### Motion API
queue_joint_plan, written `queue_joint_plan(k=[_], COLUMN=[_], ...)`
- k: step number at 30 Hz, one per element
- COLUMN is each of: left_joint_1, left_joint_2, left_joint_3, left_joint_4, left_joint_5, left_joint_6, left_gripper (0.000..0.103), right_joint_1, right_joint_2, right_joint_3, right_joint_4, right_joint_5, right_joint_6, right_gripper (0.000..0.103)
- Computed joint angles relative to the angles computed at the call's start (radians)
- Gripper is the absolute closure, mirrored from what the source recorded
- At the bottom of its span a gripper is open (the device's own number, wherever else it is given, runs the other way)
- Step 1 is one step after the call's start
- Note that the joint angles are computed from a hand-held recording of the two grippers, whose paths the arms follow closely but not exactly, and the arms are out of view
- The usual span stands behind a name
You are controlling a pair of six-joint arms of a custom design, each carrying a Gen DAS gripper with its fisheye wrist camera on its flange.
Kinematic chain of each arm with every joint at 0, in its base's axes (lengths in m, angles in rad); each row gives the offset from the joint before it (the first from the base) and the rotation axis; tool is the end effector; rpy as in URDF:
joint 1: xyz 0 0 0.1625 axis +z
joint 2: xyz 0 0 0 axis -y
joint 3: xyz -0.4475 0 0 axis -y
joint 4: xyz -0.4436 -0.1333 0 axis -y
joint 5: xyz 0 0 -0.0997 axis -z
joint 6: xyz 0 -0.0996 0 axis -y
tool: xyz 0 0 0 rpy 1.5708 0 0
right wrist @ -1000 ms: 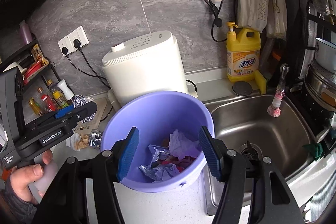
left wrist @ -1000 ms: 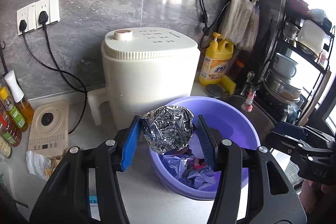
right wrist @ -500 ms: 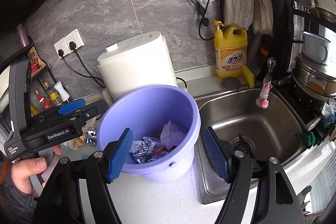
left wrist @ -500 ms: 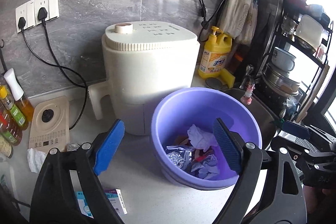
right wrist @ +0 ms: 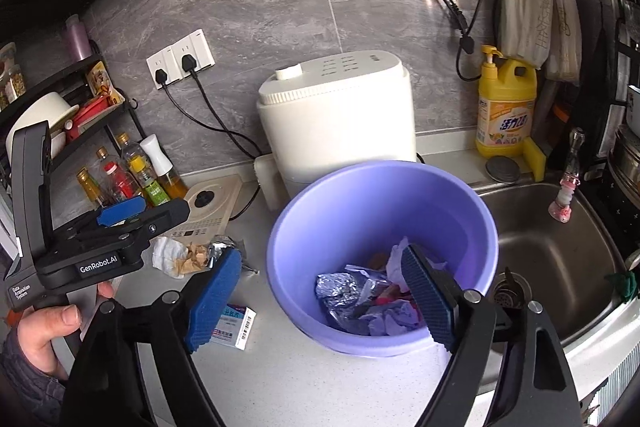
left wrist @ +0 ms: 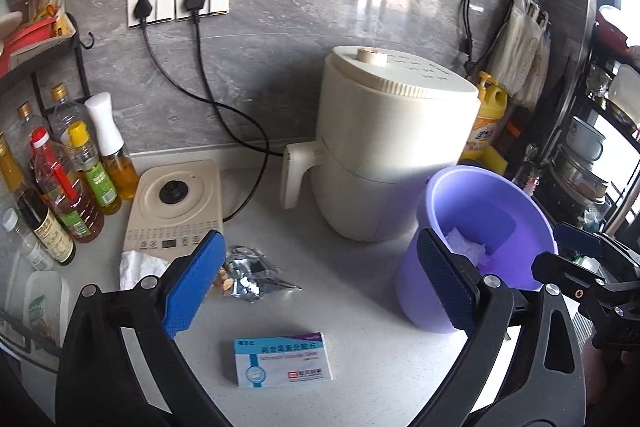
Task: Collect trash
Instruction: 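Move both tools back to the remaining trash on the counter, then grasp the white plastic bag with the left tool while the right tool grasps the brown paper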
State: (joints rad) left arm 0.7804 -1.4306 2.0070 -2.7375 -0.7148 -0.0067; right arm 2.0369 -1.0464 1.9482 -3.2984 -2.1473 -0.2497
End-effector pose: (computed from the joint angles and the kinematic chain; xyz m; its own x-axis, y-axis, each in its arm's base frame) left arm -0.2467 -0.5377 0.3651 -0.7638 0.1661 -0.6237 0.5853 0.5856 -0.5608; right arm 0.3529 -0.5256 0.2186 -0.8249 -0.1679 0.5397 -0.5248 0.5822 -0.6210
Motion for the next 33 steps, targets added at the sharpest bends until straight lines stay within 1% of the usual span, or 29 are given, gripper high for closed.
queue_joint_plan(k=[8,16,19,22,23,26,30,33], left_joint_1=[0.032,0.077,0.090,0.100,0.104,0.118,0.134,0.153], left_joint_2=[-0.079,-0.143,-0.159,-0.173,-0.177,-0.185,-0.185,-0.182], left_joint_3=[0.026,0.046,0.046,0.048,0.048,0.046,0.049,0.043], left_joint_4=[0.023,0.069,0.083,0.064,0.059,0.039,-0.033,-0.072], left_joint_5=[0.043,0.066,0.075,0.083,0.083,0.087,0.109,0.104], left_joint_6=[-0.014,-0.057,-0.063,-0.040,-0.038,-0.028,0.021,0.038], left_gripper=[0.008,0.008,0.008,0.007,0.006,0.006,0.006,0.006], right_joint_1=[0.038,0.062,0.064,0.065,0.066,0.071,0.083,0.085], right_joint_2=[0.087,0.156,0.179,0.205,0.214,0.243,0.288,0.313], right_joint_3=[-0.062,-0.119,-0.136,-0.156,-0.164,-0.192,-0.236,-0.263], right_joint_4=[0.012,0.042,0.052,0.062,0.065,0.077,0.073,0.074], right_joint_5=[0.014,0.025,0.034,0.047,0.052,0.050,0.033,0.051], right_joint_6=[-0.004,-0.003,0.012,0.022,0.025,0.034,0.015,0.011], right_gripper=[0.008,0.008,0.008,0.008,0.008,0.008,0.008,0.008])
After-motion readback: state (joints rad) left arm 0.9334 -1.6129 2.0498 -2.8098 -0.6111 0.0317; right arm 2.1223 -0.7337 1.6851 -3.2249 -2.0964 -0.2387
